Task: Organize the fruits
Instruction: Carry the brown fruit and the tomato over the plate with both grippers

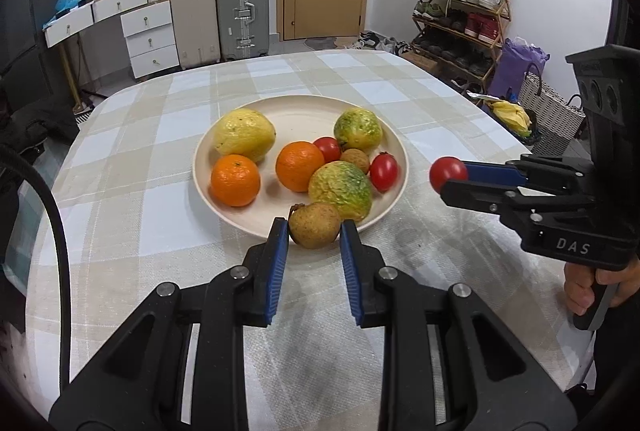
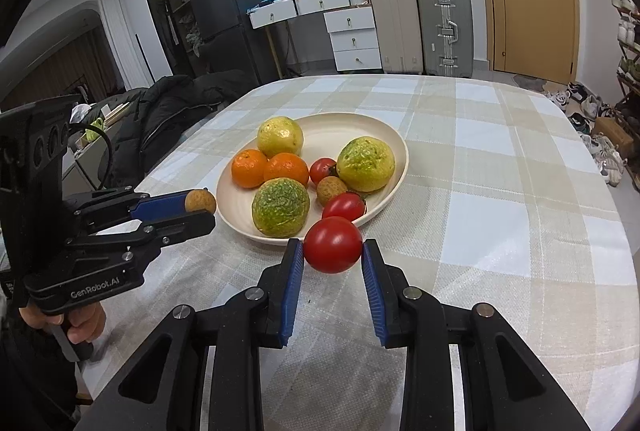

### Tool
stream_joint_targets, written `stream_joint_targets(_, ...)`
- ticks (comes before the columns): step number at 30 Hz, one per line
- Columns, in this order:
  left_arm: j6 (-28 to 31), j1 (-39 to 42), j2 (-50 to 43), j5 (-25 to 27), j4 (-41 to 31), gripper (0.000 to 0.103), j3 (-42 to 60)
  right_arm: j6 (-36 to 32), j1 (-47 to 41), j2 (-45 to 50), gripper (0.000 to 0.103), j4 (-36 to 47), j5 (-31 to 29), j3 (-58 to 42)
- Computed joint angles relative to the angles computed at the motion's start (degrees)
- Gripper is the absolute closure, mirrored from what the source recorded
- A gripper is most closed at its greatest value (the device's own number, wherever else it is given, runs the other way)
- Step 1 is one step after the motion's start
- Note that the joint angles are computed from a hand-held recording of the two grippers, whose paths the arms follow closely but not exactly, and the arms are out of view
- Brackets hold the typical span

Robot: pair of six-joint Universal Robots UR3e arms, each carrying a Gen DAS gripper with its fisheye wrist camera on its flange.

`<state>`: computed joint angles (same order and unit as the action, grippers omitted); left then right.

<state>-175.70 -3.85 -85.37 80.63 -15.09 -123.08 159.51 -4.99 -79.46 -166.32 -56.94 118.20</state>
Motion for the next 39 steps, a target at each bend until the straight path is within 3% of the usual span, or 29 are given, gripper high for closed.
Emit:
stream_joint_targets(19,-1.2,0.0,-7.3,2.9,5.0,0.079,2.3,2.2,3.1,3.2,0.072,-3.2,-0.5,-1.6)
stream_joint_targets(39,-0.9,-0.3,-12.9,3.9,4.0,0.079,7.5,5.3,8.6,11.7,0.072,1.2,-6.0,-14.0)
